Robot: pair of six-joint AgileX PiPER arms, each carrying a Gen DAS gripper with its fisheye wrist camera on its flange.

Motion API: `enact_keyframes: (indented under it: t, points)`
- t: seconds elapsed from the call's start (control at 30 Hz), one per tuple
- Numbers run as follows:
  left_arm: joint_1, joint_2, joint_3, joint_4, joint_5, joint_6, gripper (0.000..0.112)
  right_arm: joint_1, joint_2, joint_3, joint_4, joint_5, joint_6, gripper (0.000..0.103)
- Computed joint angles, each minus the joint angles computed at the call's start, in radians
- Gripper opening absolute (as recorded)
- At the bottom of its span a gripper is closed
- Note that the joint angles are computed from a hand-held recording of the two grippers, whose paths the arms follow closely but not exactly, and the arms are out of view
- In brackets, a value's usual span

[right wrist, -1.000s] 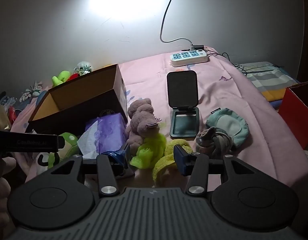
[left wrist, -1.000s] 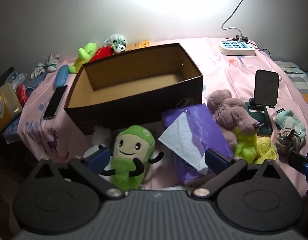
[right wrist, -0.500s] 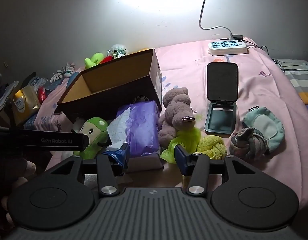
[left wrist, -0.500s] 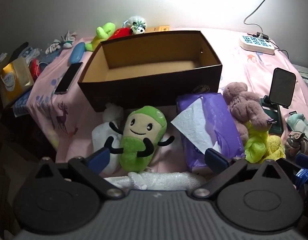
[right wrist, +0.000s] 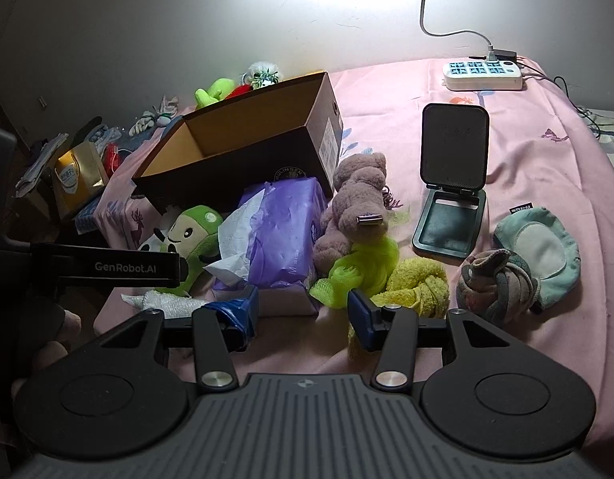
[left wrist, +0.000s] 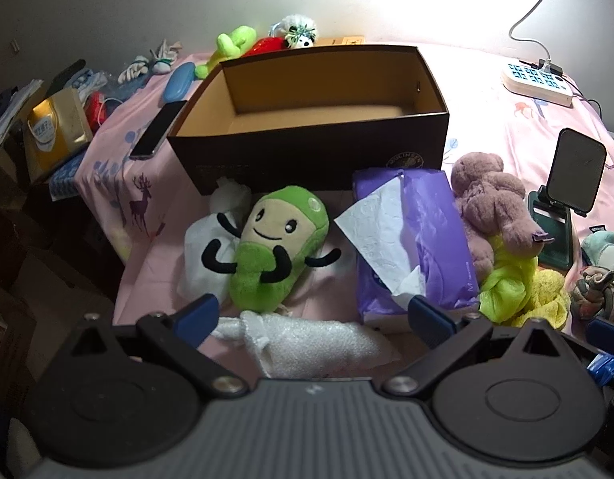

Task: Organize soft objects
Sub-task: 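Move the left tool toward the white terry towel beside the green plush, then close the left tool on the white terry towel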

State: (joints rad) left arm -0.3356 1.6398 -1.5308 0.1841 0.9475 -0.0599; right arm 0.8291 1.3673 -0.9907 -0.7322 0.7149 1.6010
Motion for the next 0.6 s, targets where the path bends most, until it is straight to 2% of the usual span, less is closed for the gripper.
enact_keyframes:
  t: [0.4,0.53,0.6]
  points:
    - [-0.042,-0.009,0.035,0.071,0.03,-0.111,0.101,-0.074,-0.05,0.079,0.123,-0.119,-0.14,0.033]
    - [0.008,-0.039,0.078,0.024,-0.004,-0.074,0.101,-0.088,-0.059,0.09,0.156,-0.147,-0.182,0.033]
    - [0.073,-0.065,0.117,-0.053,-0.038,-0.012,0.101,-0.095,-0.065,0.101,0.161,-0.162,-0.19,0.033]
